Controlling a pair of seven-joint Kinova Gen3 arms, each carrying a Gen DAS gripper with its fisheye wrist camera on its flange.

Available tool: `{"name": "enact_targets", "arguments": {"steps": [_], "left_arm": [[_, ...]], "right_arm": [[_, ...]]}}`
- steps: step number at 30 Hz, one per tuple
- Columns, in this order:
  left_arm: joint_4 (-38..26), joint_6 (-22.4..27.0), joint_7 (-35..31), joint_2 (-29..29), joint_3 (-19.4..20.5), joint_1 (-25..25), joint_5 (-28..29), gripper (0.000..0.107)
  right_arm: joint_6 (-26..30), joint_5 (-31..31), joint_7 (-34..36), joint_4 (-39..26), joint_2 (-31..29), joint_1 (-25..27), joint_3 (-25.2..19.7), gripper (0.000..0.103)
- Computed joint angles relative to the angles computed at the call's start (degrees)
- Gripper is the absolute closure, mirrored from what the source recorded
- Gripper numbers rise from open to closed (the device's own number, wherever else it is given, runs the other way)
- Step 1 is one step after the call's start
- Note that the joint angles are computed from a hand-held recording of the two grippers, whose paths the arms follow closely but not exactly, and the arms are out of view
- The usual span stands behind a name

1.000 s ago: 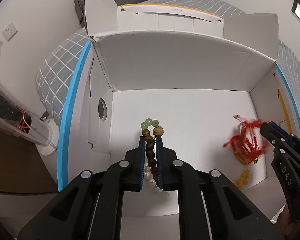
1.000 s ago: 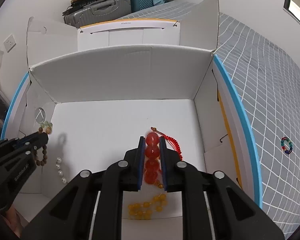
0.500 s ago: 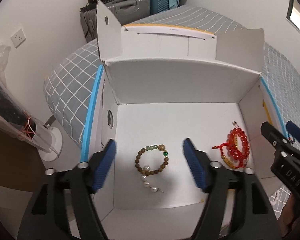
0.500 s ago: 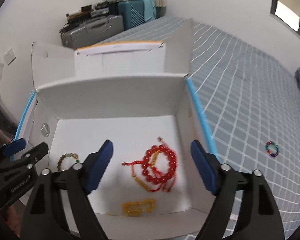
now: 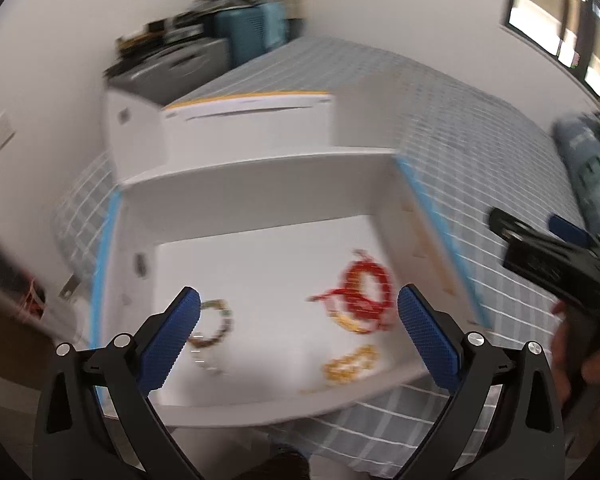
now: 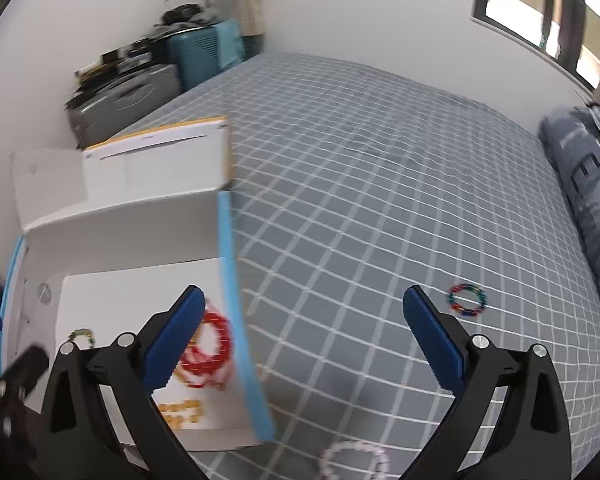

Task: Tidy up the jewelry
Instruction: 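Withdraw both open tools from the box back over the bed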

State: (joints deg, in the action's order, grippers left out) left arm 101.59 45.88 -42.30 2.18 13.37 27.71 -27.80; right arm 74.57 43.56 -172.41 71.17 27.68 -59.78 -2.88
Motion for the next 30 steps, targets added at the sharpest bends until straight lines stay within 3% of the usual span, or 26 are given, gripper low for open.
{"name": "enact_targets", "arguments": {"steps": [8,11,17,22,30], "left_arm": [[-4.58,0.3,2.37,5.13,2.92,8.84,-2.6,0.01],[-7.27,2.31,4.18,8.6,2.54,13.6,-4.33,0.01],[-9.88,1.66,4.86,13.68,0.64,20.59,-4.09,0.01],[-12.0,2.07,5.36,18.8,-1.1,26.19,-4.46,0.01],[-14.63,2.02,4.21,26.47,-4.49,30.68,-3.11,0.012]], "right_arm": [[-2.45,-0.68,-4.61,12.81,-7.33,5.34,-1.51,0.008],[-4.58,-0.91,-6.14,17.94,-9.74,8.44,-2.56,0.008],[-9.85,-2.57,-7.17,27.14,-13.51,14.71,-4.27,0.008],[-14.64,-3.49,-6.42,31.06,-13.75,18.75,-4.54,0.008],[-22.53,-4.57,-3.26,34.5,-10.93,23.19,-2.63,0.008]]}}
